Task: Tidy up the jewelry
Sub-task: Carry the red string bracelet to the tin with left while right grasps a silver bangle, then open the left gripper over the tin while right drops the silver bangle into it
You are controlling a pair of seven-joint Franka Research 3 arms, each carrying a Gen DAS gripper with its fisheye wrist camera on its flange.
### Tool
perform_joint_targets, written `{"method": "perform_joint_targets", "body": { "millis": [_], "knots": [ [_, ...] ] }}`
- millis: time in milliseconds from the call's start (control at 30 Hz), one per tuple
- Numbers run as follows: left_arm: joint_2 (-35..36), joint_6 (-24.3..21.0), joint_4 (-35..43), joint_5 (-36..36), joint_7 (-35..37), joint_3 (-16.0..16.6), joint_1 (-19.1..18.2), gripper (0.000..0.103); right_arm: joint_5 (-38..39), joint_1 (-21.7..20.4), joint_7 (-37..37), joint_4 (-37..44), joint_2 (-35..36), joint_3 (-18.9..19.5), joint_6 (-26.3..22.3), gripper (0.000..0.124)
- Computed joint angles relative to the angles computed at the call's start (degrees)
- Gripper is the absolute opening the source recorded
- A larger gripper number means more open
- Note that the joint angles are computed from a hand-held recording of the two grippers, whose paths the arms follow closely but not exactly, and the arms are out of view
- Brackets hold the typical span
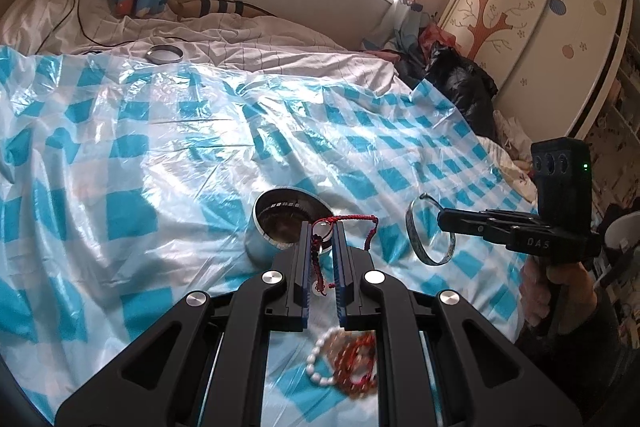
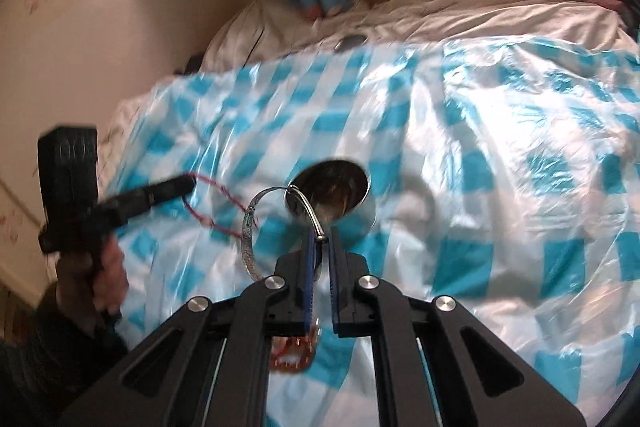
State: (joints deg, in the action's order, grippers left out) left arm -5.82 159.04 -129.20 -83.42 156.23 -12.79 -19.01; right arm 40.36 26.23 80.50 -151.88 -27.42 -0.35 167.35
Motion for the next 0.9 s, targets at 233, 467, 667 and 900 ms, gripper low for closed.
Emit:
{"method": "perform_joint_targets", "body": {
  "millis": [233, 467, 667, 900],
  "knots": [
    [7.52, 1.00, 7.20, -2.10, -1.43, -1.66, 0.48, 0.009, -2.21, -2.60, 5.06, 2.11, 4.06, 1.74, 5.21, 0.007],
    [16.40, 4.70, 13.49, 11.86, -16.08, -3.73, 0.74, 0.010, -2.72, -2.53, 7.68, 5.82, 10.65, 1.51, 8.30, 0.007],
    [16.74, 5.98, 12.37, 23.24, -30.29, -4.39, 3.39, 0.036, -6.87, -4.86, 12.73, 9.75, 17.56, 4.17, 9.06, 0.007],
    [12.40, 6.17, 9.76, 19.18, -29.05, -6.27, 7.48, 0.047, -18.63, -7.61, 22.01, 14.34, 24.02, 6.63, 2.76, 0.030]
  ]
}}
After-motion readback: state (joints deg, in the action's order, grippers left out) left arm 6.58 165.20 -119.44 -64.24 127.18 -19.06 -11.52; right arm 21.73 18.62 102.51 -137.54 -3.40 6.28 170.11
